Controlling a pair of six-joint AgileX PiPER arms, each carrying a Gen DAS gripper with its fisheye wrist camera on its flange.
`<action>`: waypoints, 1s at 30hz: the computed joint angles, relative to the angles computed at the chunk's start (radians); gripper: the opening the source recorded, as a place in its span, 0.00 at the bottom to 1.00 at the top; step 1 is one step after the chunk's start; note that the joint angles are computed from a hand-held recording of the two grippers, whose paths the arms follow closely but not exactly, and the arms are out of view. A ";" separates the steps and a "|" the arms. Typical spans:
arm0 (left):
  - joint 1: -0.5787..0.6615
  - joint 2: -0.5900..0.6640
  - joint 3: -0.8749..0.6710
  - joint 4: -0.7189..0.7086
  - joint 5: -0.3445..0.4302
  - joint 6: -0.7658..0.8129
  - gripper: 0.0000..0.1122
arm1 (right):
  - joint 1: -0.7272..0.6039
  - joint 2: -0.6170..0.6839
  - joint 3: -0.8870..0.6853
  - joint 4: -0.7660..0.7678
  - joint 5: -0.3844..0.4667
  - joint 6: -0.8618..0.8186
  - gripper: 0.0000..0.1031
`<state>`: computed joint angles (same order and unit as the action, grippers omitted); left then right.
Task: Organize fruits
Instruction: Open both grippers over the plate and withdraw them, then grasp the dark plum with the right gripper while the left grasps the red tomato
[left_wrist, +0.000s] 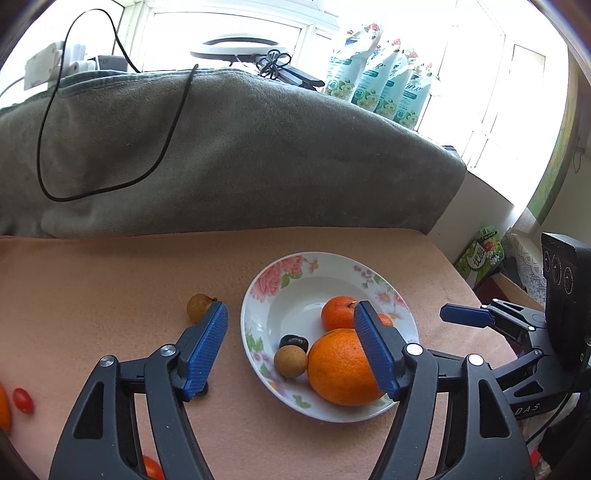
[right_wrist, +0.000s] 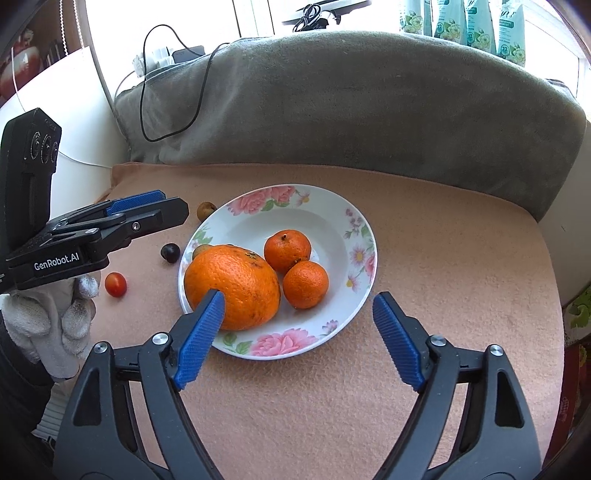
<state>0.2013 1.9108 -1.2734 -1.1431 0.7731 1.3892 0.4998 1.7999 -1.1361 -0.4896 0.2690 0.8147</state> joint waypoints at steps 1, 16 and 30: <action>0.000 -0.001 0.000 0.004 -0.003 -0.004 0.63 | 0.001 -0.001 0.001 -0.013 0.003 0.014 0.82; 0.112 -0.039 0.001 -0.001 0.014 0.007 0.67 | 0.015 -0.022 -0.041 -0.049 0.035 0.064 0.94; 0.304 -0.039 -0.042 -0.020 0.069 0.029 0.67 | 0.032 0.017 -0.186 0.198 0.061 -0.199 0.95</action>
